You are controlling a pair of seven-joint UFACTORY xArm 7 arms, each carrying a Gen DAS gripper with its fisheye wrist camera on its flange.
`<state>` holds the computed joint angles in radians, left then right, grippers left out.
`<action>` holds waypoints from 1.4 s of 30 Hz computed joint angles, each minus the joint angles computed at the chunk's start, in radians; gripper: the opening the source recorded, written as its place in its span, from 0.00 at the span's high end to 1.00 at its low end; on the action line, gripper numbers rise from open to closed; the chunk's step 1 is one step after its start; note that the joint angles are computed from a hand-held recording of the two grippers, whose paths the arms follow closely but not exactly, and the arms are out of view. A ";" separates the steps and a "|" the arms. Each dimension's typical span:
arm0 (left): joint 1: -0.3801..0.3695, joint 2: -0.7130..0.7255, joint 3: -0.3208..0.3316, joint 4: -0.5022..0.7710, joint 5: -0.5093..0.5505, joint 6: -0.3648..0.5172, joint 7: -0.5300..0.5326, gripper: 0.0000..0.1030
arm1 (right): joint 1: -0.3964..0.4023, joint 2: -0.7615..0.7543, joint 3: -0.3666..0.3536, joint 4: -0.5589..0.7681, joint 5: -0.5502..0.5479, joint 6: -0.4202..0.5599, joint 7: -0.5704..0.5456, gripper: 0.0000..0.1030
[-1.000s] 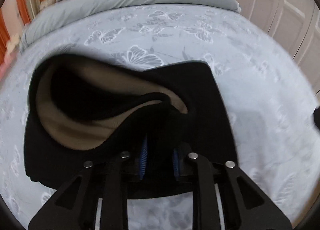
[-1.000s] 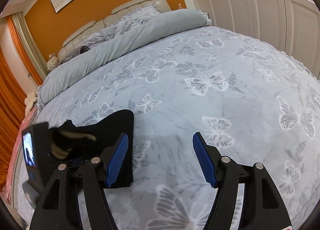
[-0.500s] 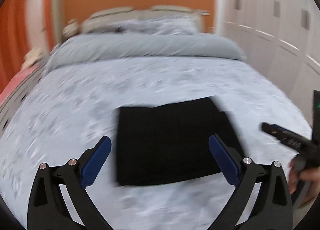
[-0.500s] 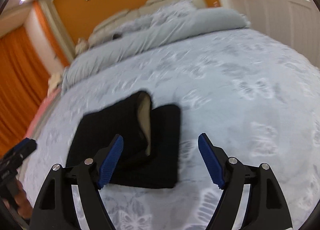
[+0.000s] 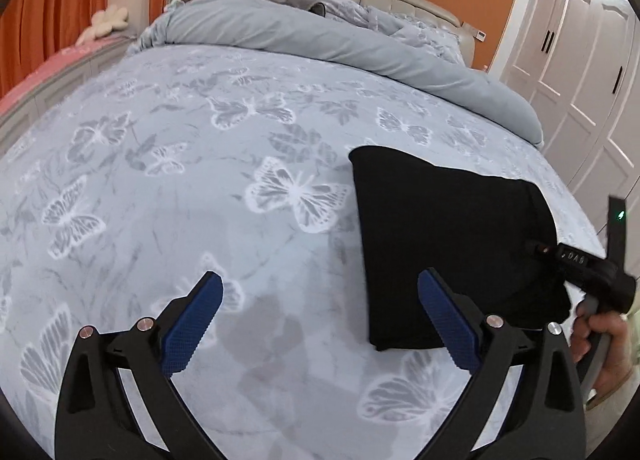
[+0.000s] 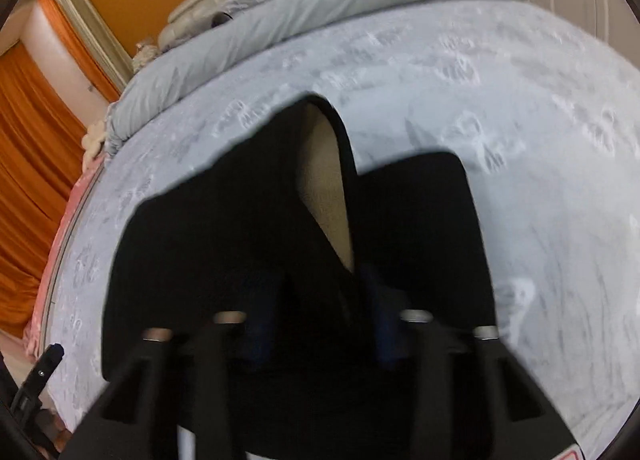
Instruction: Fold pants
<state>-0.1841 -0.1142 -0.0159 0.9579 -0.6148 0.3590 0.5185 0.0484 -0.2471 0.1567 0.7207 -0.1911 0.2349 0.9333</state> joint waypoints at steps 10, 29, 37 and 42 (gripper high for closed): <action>0.036 0.074 0.001 0.096 -0.158 0.175 0.106 0.07 | -0.073 -0.216 0.065 -0.132 0.002 0.153 0.105 0.77; 0.091 0.266 -0.115 0.371 -0.145 0.513 -0.081 0.78 | 0.299 -0.320 -0.236 -0.249 0.477 -0.037 -0.330 0.71; 0.111 0.041 -0.033 0.157 0.001 0.686 -0.021 0.70 | 0.342 -0.450 -0.176 -0.336 0.522 0.275 -0.290 0.48; 0.073 -0.123 -0.017 -0.023 -0.007 0.444 0.004 0.59 | 0.176 -0.662 -0.049 -0.362 0.422 0.299 -0.251 0.46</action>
